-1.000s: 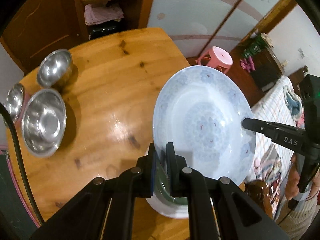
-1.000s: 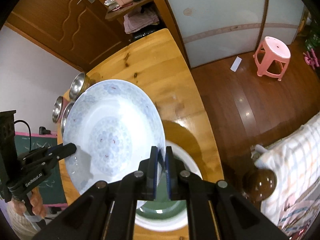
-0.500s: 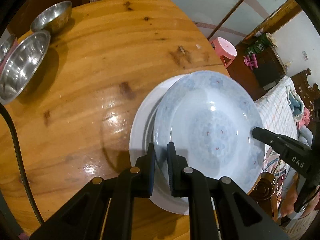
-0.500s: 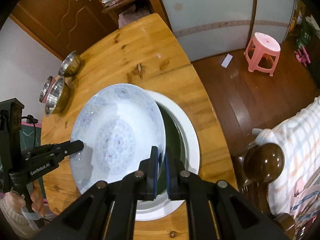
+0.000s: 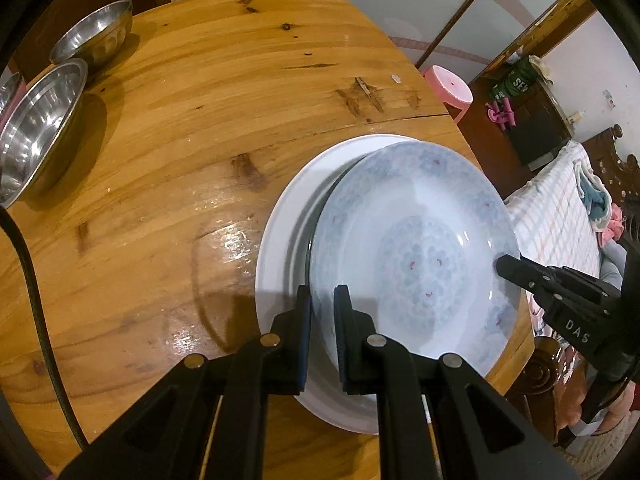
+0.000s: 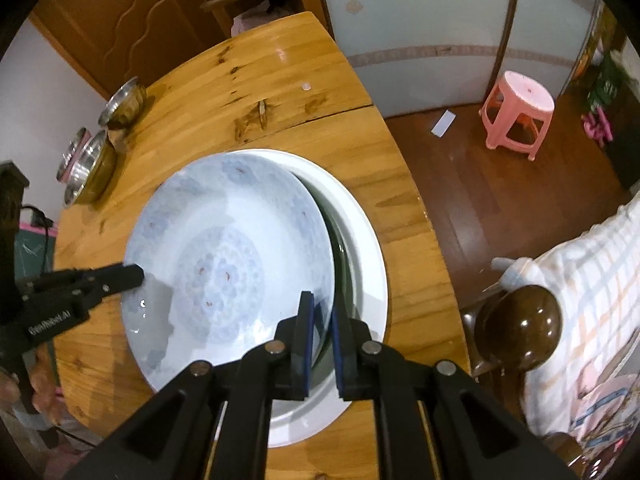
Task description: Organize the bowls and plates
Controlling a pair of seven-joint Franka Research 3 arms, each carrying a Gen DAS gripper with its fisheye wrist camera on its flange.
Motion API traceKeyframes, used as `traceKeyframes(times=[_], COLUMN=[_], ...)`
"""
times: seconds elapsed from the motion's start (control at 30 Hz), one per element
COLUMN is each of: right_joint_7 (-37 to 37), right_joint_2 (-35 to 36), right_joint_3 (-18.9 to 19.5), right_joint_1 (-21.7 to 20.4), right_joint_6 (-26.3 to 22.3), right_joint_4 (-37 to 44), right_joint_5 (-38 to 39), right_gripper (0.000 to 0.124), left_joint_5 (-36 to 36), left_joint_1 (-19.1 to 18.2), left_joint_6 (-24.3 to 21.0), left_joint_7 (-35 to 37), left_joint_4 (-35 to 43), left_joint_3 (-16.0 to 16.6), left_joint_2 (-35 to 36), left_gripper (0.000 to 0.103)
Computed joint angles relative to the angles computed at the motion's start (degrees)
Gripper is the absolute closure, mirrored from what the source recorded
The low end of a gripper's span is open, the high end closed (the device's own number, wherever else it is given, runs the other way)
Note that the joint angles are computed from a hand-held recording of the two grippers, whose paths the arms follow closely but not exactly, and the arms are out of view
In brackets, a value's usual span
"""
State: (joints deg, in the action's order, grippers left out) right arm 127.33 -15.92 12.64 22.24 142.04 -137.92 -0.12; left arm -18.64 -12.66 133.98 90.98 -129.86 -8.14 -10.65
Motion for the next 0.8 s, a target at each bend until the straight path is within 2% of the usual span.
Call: traceKeyframes(times=[0.07,0.13,0.3,0.43,0.57,0.73,0.8], right_joint_7=[0.6,0.9,1.7,1.5,1.1,-0.2,-0.3], right_joint_2=[0.3,0.5,-0.6,-1.5,-2.1,-2.5,-2.7], right_joint_3=[0.6,0.9,1.1,1.2,1.6,2.0,2.3], right_joint_1=[-0.4,-0.4,-0.5,-0.2,0.3,1.4,1.7], right_joint_6=[-1.2,-1.9,-2.4,-1.8,-1.4,-0.9,-1.1], right_joint_4=[0.7,1.2,1.6,1.7,1.9,1.8,1.8], right_joint_5=[-1.9,-3.4,-6.0,-5.8,-5.2,-3.4,-3.4], right_gripper=[0.113,0.112,0.112,0.112,0.112,0.112,0.112], left_joint_5=[0.4,0.2,-0.2,-0.4,-0.4,-1.5,-2.3], left_joint_1=[-0.1,-0.2,-0.3,-0.5,-0.8,-1.5,-2.0], left_joint_6=[-0.2,-0.7,-0.6,0.2,0.7,1.8,2.1], left_joint_7=[0.5,0.8,1.9,2.1,2.2,2.9,3.1], left_joint_4=[0.3,1.0,1.8,1.5,0.8,-1.6,-2.6], left_joint_3=[-0.1,-0.1,-0.1,0.0,0.4,1.3,1.8], left_joint_2=[0.0,0.3,-0.2,-1.5,-3.1,-6.0,-7.3], left_gripper=[0.093,0.084,0.072,0.058,0.052,0.03,0.028])
